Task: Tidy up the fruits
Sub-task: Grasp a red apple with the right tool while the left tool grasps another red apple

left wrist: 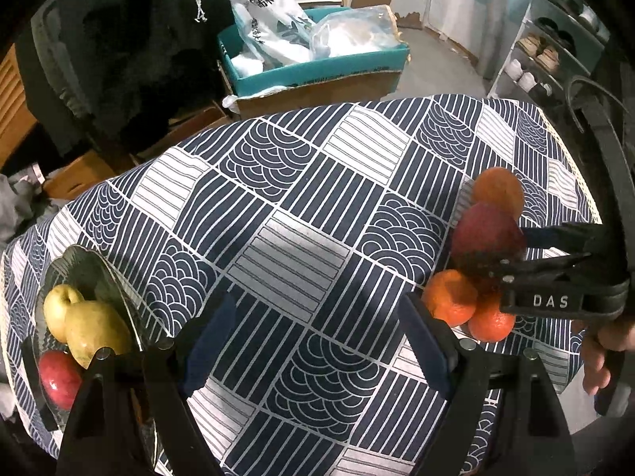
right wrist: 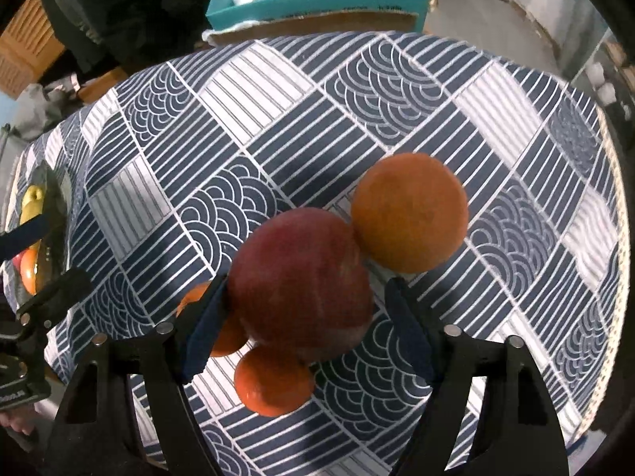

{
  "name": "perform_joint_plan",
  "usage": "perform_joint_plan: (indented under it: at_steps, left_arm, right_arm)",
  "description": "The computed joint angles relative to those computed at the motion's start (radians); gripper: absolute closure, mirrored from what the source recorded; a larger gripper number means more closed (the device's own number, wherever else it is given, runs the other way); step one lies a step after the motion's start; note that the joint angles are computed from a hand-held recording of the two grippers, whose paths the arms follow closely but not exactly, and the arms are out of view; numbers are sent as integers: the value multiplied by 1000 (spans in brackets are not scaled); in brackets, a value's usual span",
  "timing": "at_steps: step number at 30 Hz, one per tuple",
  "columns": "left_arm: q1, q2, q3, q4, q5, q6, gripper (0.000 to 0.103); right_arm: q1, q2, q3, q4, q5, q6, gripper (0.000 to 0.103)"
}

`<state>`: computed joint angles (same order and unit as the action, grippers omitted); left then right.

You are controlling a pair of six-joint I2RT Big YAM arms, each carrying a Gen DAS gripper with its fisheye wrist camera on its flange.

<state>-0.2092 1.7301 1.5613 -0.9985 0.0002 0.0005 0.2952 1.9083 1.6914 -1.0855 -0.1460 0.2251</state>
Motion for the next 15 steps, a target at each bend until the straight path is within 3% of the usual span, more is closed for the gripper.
perform_joint_plan:
  at_steps: [3,15]
  left_arm:
    - [-5,2,2,-1,0,5,18]
    - [-50,13,4,-18,39,21,18]
  right_arm:
    - [-10,0,-6,8,-40,18,30]
    - [-38,-96,-108,79,-70,30,31]
